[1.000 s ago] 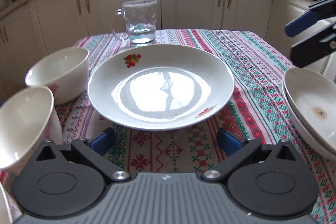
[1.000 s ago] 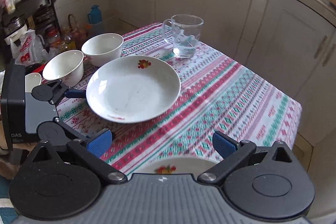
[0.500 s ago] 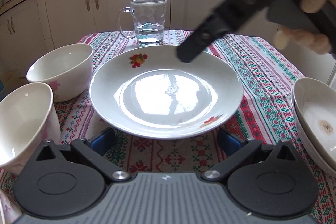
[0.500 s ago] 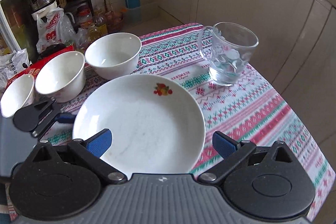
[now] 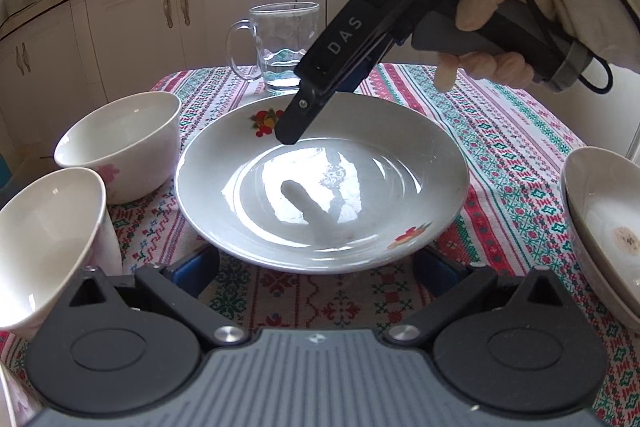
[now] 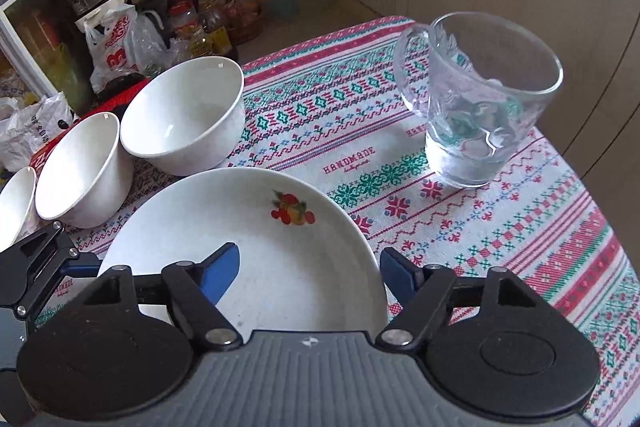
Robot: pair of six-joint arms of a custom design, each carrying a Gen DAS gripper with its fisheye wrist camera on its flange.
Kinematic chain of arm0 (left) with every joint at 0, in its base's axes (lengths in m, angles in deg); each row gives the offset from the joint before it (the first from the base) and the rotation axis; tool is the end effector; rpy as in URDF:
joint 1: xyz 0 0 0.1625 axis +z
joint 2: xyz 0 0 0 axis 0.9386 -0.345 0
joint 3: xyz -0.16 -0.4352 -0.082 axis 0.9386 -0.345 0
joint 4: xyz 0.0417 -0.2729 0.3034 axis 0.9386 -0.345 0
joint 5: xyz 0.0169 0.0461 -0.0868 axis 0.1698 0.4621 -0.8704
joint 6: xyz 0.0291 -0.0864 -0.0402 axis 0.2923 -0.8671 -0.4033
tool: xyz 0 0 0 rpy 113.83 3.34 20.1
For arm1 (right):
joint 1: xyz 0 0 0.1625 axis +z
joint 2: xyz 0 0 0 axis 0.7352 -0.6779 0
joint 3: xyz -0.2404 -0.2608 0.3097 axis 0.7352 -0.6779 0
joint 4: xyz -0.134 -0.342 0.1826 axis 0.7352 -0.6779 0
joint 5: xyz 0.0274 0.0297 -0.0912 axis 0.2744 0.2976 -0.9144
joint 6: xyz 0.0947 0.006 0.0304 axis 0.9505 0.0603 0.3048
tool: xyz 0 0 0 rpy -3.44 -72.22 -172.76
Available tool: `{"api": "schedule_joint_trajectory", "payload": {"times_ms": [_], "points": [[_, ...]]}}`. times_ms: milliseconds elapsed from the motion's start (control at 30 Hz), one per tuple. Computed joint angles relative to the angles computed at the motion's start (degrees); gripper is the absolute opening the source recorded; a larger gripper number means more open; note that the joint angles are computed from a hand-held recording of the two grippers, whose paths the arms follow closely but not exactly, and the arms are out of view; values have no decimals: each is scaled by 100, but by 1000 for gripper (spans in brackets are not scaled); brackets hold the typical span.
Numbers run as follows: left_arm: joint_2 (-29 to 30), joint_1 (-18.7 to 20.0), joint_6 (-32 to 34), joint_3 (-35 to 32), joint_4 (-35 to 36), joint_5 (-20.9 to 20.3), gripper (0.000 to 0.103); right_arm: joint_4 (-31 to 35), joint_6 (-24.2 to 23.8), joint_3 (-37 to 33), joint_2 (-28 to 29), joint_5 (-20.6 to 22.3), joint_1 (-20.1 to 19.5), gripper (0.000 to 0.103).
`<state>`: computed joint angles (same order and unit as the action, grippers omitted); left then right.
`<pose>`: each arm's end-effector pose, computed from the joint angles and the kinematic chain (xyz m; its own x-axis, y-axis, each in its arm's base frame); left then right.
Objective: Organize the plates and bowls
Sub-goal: 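Grasp the rim of the flower plate with the right tool and lift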
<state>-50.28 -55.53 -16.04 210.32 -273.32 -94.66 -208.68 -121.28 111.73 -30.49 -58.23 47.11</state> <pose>-0.2660 -0.2844 0.0251 -0.6493 0.3560 -0.6721 0.7158 0.5846 -0.3819 0.1425 -0.4908 0.2296 -0.6062 -0.7056 0.3668 -0.7460 0.6644 0.0453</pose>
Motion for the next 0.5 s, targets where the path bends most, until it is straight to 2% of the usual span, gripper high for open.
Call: {"api": "schedule_joint_trajectory", "payload": {"times_ms": [300, 367, 500], "points": [[36, -57, 6, 2, 38, 114, 101, 1291, 372, -549, 23, 354, -182, 79], [64, -130, 48, -12, 168, 230, 102, 1488, 437, -627, 16, 398, -199, 79], [17, -111, 84, -6, 183, 186, 102, 1664, 518, -671, -11, 400, -201, 79]]}}
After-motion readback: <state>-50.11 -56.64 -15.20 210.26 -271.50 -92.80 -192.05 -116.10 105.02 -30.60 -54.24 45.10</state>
